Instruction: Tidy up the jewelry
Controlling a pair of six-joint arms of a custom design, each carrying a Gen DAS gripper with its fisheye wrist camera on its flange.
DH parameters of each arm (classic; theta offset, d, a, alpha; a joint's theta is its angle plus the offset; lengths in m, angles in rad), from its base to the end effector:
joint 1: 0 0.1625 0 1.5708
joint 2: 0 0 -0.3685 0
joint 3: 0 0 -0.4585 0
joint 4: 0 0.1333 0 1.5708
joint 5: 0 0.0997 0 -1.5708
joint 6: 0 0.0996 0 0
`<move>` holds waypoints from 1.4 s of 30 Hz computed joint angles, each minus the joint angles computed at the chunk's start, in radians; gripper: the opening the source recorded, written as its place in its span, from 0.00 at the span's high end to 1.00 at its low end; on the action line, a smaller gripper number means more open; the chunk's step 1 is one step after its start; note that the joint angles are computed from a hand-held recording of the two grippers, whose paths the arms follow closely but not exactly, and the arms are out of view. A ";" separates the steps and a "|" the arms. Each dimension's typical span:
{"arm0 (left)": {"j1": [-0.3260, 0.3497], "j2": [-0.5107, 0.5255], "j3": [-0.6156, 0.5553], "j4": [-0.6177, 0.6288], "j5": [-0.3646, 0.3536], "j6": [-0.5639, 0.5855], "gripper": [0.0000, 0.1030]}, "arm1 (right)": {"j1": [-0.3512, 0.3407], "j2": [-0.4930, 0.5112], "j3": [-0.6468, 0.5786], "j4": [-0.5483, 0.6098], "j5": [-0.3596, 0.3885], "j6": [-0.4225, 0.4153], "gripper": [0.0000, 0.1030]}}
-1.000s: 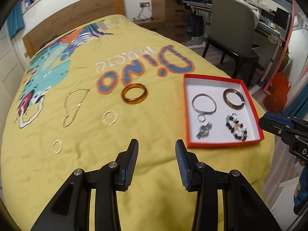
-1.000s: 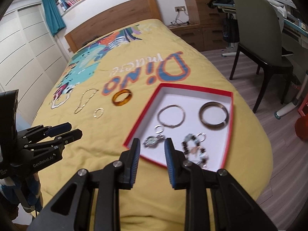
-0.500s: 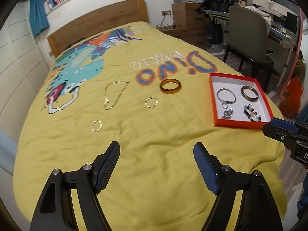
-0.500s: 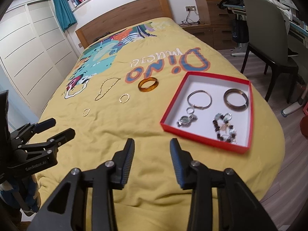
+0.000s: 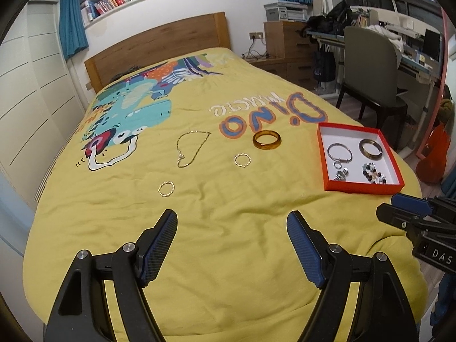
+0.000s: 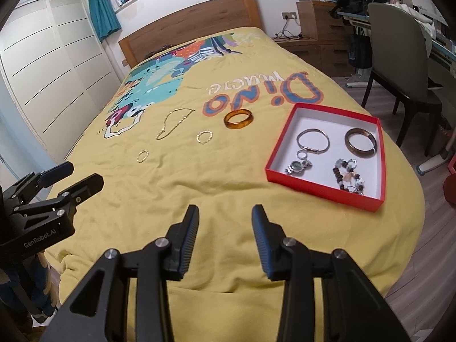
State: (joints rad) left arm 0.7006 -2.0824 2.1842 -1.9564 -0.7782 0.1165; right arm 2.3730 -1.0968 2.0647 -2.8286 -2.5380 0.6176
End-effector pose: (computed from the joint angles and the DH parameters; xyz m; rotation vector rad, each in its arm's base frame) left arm -0.1672 -0.4082 0.3980 1.0167 2.1957 -0.6928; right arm 0.4238 -0.3384 0.0870 0.0375 -2.3728 1.0719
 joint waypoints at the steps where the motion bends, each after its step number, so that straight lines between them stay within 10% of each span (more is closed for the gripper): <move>1: 0.000 -0.007 0.002 -0.003 0.000 0.002 0.24 | 0.006 0.006 -0.007 0.005 -0.005 0.001 0.64; 42: 0.190 0.229 -0.064 -0.136 0.036 0.061 0.22 | -0.146 0.149 -0.105 -0.101 0.130 -0.139 0.64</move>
State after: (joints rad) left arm 0.8904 -1.8536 2.1202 -2.0924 -0.7424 0.1771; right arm 2.2275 -0.9477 1.9594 -2.9291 -2.4076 0.4789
